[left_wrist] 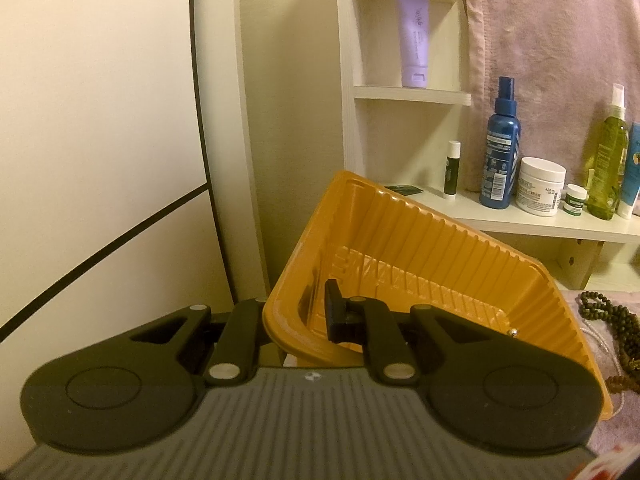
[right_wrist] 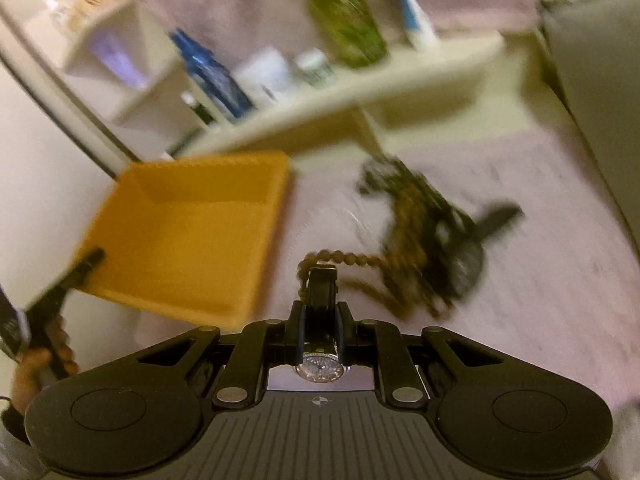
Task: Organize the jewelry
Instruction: 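Lift the watch into the orange tray and open the right tool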
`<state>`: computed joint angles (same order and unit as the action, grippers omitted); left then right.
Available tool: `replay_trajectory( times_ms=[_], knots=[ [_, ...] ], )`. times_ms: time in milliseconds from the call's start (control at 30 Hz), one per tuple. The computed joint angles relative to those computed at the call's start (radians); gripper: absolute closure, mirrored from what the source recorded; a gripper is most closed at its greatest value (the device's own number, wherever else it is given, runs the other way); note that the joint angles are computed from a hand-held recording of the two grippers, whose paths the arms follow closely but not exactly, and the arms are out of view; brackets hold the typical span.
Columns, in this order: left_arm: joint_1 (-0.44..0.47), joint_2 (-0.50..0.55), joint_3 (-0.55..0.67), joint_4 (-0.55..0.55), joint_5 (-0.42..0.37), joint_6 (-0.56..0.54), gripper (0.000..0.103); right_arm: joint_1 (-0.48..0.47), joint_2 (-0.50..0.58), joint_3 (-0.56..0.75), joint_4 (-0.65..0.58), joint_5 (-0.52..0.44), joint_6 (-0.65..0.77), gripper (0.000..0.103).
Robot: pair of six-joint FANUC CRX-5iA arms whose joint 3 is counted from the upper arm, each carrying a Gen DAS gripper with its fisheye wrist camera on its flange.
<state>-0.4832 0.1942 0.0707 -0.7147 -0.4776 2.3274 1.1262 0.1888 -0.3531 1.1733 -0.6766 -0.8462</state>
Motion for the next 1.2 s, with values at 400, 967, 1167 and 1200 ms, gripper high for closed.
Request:
replay_trajectory(
  times_ms=[400, 967, 1167, 1200],
  knots=[
    [0.011, 0.002, -0.005, 0.026, 0.015, -0.021, 0.091, -0.052, 0.031, 0.062, 0.069, 0.007, 0.044, 0.088],
    [0.019, -0.002, -0.011, 0.054, 0.024, -0.063, 0.091, -0.121, 0.277, 0.317, -0.039, 0.163, 0.256, 0.088],
    [0.019, -0.003, -0.013, 0.055, 0.024, -0.066, 0.091, -0.116, 0.307, 0.332, 0.012, 0.110, 0.241, 0.088],
    [0.018, -0.003, -0.011, 0.053, 0.020, -0.066, 0.091, -0.114, 0.309, 0.334, 0.019, 0.101, 0.246, 0.088]
  ],
)
